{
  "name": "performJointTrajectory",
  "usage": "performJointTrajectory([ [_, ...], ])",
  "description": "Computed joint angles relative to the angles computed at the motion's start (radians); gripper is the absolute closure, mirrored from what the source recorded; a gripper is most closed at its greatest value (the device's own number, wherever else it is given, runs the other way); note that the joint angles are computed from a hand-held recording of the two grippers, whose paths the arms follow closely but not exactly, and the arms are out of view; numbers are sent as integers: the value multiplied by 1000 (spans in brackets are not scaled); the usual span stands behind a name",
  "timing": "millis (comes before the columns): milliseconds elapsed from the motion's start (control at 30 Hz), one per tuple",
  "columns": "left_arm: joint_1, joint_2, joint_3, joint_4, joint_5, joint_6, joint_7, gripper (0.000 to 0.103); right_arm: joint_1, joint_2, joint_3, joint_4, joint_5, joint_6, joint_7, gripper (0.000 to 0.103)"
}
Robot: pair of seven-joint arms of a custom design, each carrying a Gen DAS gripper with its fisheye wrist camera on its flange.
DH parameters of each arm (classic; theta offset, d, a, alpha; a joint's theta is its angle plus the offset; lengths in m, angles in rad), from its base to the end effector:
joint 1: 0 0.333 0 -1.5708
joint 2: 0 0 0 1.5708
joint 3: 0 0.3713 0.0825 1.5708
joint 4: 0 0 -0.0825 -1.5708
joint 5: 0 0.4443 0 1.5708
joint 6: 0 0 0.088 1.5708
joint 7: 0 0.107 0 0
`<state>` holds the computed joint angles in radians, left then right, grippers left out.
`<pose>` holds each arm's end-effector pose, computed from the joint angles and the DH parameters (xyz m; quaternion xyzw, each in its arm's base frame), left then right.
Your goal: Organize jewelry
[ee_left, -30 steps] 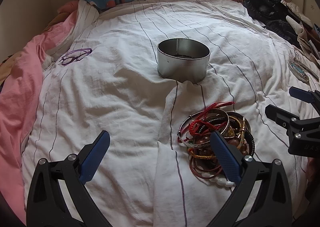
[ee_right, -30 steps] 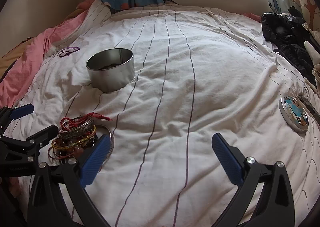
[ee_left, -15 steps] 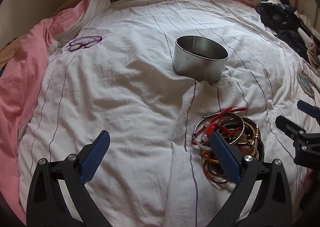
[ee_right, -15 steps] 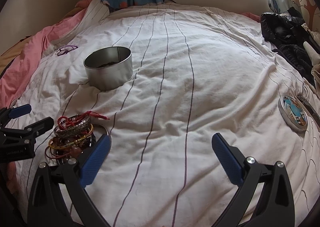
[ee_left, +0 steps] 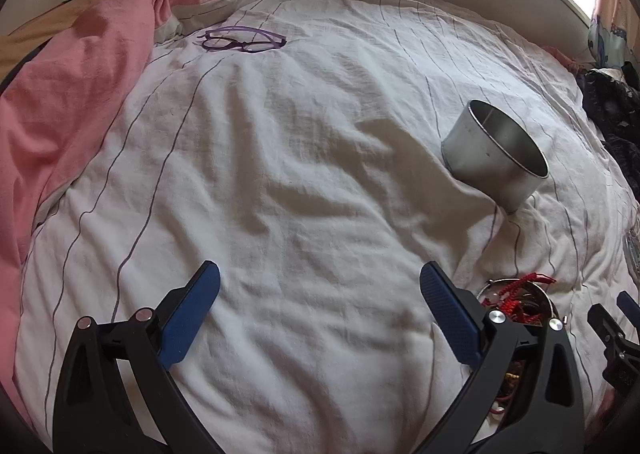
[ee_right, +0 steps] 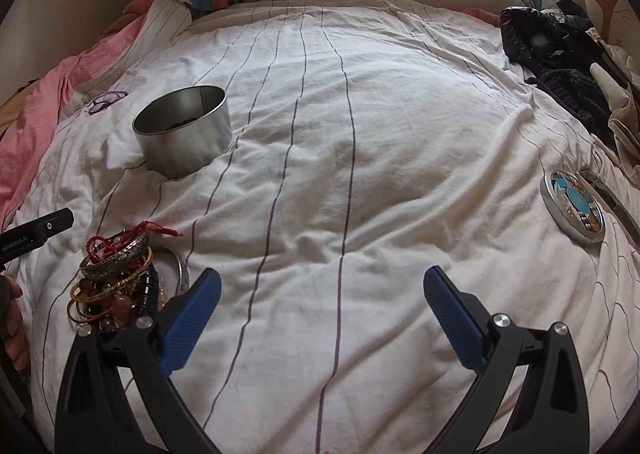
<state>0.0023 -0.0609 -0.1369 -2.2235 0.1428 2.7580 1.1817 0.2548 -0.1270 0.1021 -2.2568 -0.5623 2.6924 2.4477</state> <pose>0.6008 -0.0885 0.4893 -0.7197 0.6279 -0.2285 0.1884 0.5407 0.2220 0.4976 -0.6424 0.6932 -0.2329 0.2292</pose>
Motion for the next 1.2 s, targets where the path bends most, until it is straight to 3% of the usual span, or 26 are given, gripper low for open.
performJointTrajectory([
  [333, -16, 46, 3, 34, 238, -52, -165, 6, 3, 29, -5, 20, 15, -22, -2, 5],
  [1200, -21, 45, 10, 20, 198, -34, -145, 6, 24, 83, -13, 51, -23, -70, 24, 5],
])
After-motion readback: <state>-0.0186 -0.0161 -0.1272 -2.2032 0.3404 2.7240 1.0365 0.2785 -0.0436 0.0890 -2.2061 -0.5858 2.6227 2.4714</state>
